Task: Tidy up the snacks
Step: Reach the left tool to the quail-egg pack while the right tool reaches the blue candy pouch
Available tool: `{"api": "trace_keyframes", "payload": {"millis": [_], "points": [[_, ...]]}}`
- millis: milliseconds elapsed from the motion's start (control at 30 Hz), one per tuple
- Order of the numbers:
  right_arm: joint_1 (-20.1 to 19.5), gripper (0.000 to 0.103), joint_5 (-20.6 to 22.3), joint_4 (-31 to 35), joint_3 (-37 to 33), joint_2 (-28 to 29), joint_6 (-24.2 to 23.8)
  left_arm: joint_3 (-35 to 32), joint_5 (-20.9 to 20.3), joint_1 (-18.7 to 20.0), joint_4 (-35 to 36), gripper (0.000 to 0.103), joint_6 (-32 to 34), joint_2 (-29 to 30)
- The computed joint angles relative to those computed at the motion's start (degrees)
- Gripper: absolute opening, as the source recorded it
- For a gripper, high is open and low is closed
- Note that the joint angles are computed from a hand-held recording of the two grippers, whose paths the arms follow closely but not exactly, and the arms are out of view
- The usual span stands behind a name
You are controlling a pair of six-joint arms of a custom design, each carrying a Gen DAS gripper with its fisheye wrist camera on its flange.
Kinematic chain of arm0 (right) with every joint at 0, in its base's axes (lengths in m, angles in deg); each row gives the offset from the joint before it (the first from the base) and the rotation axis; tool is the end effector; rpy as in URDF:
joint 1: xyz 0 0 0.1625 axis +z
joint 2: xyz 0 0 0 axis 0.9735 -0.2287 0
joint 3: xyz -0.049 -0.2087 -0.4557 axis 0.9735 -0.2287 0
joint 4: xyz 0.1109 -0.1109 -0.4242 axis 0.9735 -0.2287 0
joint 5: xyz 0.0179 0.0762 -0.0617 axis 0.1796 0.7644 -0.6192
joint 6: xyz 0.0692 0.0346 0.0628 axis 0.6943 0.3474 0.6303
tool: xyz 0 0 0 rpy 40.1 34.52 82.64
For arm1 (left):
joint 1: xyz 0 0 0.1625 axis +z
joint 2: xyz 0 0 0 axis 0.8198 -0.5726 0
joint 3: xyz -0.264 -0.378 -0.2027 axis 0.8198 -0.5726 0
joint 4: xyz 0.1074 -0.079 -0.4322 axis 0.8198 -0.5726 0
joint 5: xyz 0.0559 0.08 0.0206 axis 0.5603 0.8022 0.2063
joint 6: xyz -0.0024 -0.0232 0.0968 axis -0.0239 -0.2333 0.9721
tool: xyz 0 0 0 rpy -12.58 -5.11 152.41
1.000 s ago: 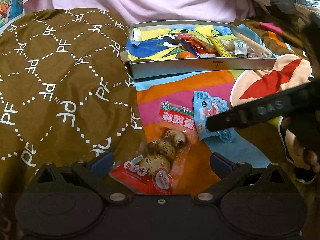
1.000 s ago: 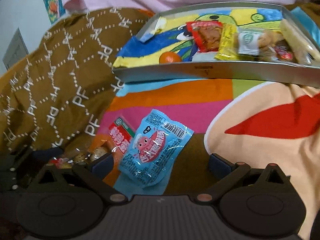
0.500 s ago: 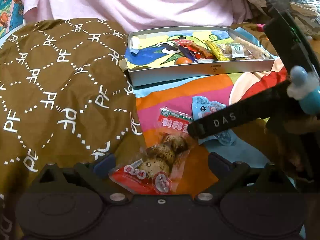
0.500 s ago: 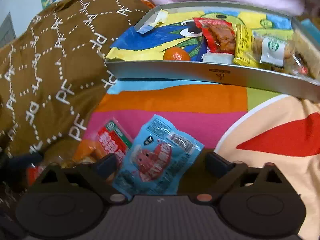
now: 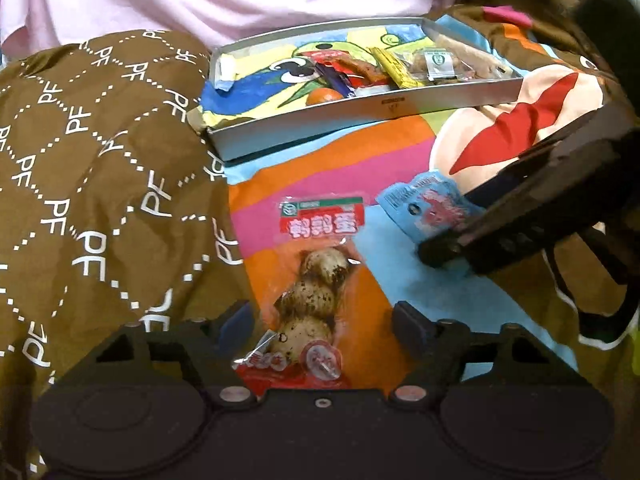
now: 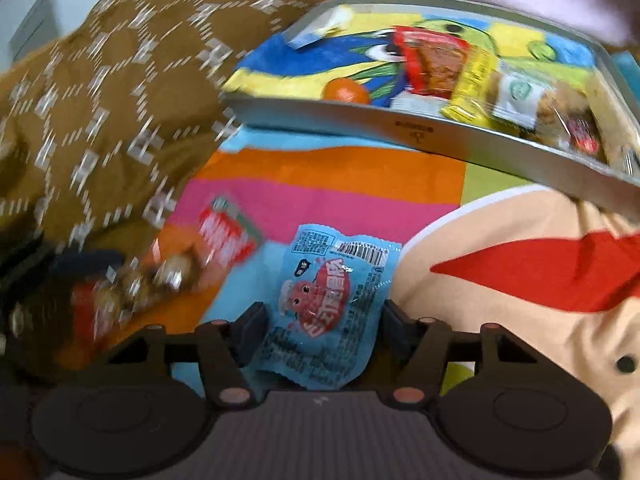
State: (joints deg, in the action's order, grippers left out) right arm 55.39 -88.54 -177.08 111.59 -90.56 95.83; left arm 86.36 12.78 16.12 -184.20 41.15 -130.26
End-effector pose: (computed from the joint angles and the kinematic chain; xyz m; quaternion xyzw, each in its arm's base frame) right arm 0.3698 -0.3265 -0.0792 0.1807 -0.8753 0.2970 0.3362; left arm 0.0623 -0.3326 0.3192 0.4670 0.8140 -0.2577 0.2299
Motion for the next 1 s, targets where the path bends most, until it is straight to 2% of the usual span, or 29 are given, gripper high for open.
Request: {"api": "trace_keyframes", "payload": {"millis": [133, 233, 400, 600, 767, 867, 1000], "points": [[0.1, 0.067, 3.1, 1.2, 3.9, -3.4, -3.9, -1.3, -0.8, -0.8, 7.1, 0.072, -6.0, -1.5], [0.1, 0.074, 4.7, -1.5, 6.8, -4.8, -4.7, -1.2, 0.7, -2.0, 7.3, 0.074, -8.9, -0.6], [1.0, 0.082, 2.6, -1.4, 6.6, -4.3, -0.1, -1.0, 3.4, -3.8, 4.7, 0.079, -13.8, 2.0], [1.5, 0.09, 0.1, -0.2, 4.8, -2.2, -1.1, -0.6, 7.5, -6.2, 2.0, 0.079, -16.3, 4.7], [0.9, 0.087, 1.4, -0.5, 5.4, -2.9, 2.3, -0.9, 9.3, -7.8, 2.7, 0.07, -19.0, 5.9], [1.2, 0.078, 0.9, -0.5, 5.2, -2.6, 2.5, -1.1, 11.3, -9.3, 3.9, 0.061, -22.6, 6.6], [1.5, 0.065, 1.2, -0.5, 5.2, -2.6, 2.8, -1.8, 15.0, -11.9, 8.0, 0.055, -31.9, 6.8]]}}
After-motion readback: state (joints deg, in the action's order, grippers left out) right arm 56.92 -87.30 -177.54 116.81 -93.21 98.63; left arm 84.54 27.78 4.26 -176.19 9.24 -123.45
